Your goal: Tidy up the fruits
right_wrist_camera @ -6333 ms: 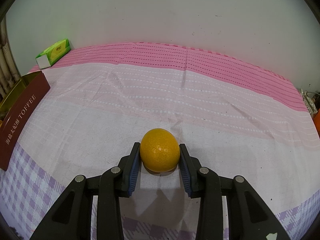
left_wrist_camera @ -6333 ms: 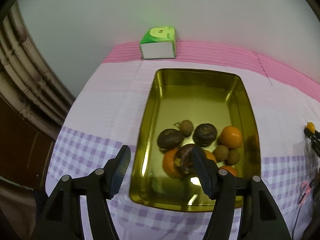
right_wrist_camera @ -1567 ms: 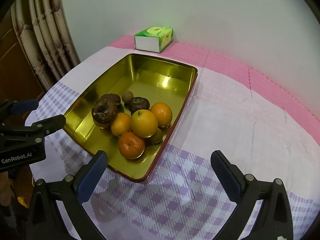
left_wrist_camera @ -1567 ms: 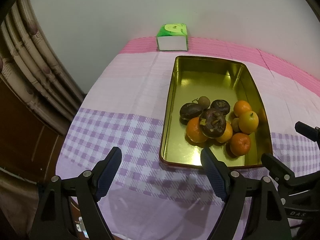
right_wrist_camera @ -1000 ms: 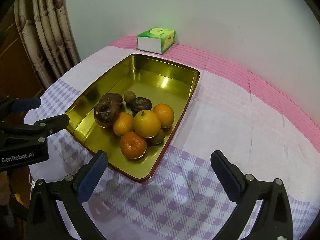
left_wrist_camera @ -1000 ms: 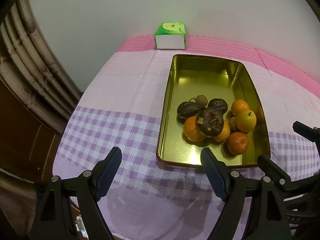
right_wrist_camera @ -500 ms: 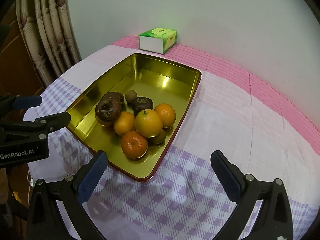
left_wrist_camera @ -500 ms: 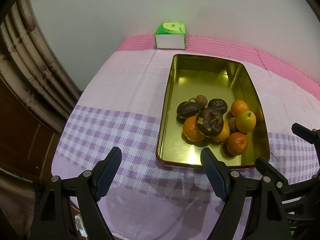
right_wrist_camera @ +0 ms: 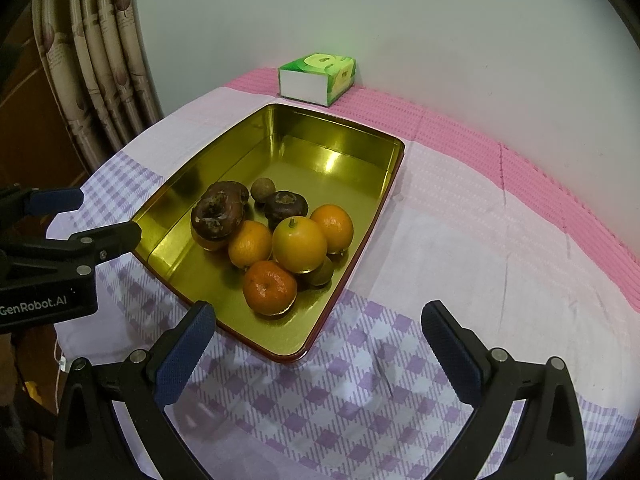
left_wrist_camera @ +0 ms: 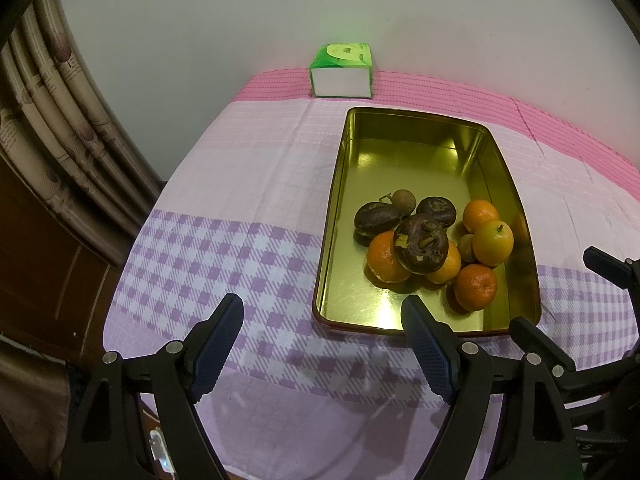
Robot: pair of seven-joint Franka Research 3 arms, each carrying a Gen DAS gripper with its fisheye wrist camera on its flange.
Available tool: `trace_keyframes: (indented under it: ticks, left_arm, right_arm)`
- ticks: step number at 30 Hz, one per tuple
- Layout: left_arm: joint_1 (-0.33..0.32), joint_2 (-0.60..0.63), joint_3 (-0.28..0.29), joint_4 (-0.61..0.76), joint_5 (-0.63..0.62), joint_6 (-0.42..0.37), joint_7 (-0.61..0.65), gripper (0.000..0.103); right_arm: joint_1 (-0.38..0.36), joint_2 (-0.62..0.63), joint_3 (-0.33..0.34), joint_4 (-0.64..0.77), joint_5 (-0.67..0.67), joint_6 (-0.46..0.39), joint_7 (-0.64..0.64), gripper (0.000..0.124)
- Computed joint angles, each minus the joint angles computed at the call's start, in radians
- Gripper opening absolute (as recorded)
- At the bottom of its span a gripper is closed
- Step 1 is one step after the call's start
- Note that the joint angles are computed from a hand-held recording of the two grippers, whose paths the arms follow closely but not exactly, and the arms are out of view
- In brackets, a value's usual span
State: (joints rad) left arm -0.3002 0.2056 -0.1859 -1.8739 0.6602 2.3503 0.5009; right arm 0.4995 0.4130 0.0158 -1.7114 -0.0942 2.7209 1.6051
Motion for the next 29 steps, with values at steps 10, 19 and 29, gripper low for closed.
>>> trace_keyframes:
  ticks: [10, 19, 29]
  left_arm:
    - [0.0, 0.0, 0.0, 0.0, -0.001, 0.0, 0.001, 0.081]
    - [0.0, 0.0, 0.001, 0.0, -0.001, 0.001, 0.001, 0.081]
    - [0.003, -0.006, 0.002, -0.012, 0.003, 0.012, -0.01, 0.089]
  right_arm:
    - [0.0, 0.001, 0.0, 0.001, 0.002, -0.001, -0.002, 0.102]
    - [-0.001, 0.0, 0.001, 0.0, 0.007, -0.003, -0.002, 0.102]
    - [-0.002, 0.002, 0.002, 0.004, 0.01, -0.008, -0.005, 0.102]
